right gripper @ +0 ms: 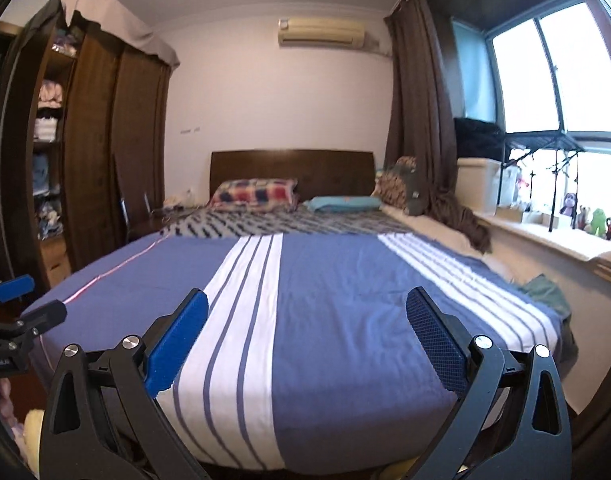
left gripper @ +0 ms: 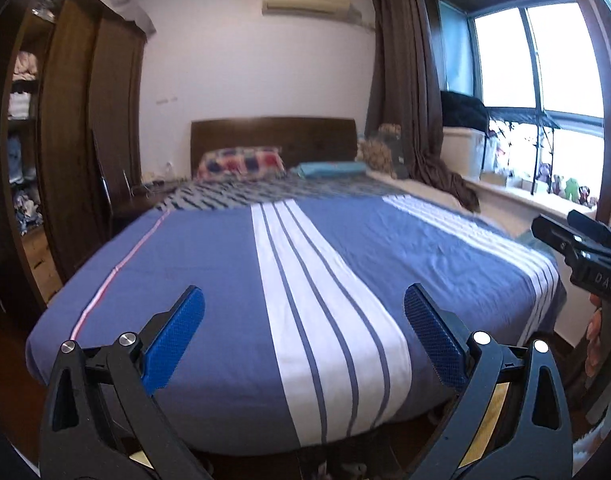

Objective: Collect trash

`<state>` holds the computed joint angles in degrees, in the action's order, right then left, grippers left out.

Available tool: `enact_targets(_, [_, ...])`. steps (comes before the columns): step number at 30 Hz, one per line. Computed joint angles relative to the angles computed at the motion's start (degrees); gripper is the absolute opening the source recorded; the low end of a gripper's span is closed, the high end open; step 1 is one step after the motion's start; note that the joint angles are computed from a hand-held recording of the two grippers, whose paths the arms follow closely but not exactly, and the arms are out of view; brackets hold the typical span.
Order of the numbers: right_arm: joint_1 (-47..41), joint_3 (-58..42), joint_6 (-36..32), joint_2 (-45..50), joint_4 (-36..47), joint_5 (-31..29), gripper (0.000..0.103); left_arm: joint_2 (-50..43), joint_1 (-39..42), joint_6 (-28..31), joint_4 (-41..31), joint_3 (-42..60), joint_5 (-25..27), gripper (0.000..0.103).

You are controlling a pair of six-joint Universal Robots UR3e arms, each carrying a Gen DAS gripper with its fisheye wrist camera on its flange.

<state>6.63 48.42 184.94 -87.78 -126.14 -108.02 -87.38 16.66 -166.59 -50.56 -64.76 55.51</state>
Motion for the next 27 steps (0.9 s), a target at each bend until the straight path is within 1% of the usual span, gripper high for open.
enact_targets(2, [0.6, -0.5, 0.2, 0.0, -0.5, -0.9, 0.099, 0.3, -0.3, -1.2, 1.2, 0.2, 0.9, 0.095])
enact_targets(5, [1.0, -0.4, 0.7, -0.8, -0.1, -0.8, 0.099, 1.8, -0.3, -1.4, 2.0, -1.2, 1.1, 0.095])
enact_targets(9, [2.5, -1.6, 0.3, 0.1, 0.6, -2.7, 0.099, 3.4, 0.5, -0.8, 0.8, -3.0, -0.3, 0.095])
enact_targets(11, [3.0, -2.0, 0.2, 0.3, 0.8, -3.1, 0.099, 3.8, 0.9, -0.7, 0.4, -3.3, -0.3, 0.095])
enact_targets(15, [4.6, -2.2, 0.3, 0.8, 0.5, -4.8, 0.099, 5.3, 3.3, -0.6, -0.4, -4.6, -1.6, 0.095])
enact_targets(20, [5.4, -4.5, 0.4, 2.1, 2.1, -5.4, 0.099, 5.2, 3.8, -0.8, -1.0, -4.2, -1.7, 0.095])
enact_targets(27, [5.7, -5.0, -0.3, 2.4, 2.7, -5.1, 0.099, 4.8, 4.0, -1.1, -0.9, -3.6, -2.0, 0.095])
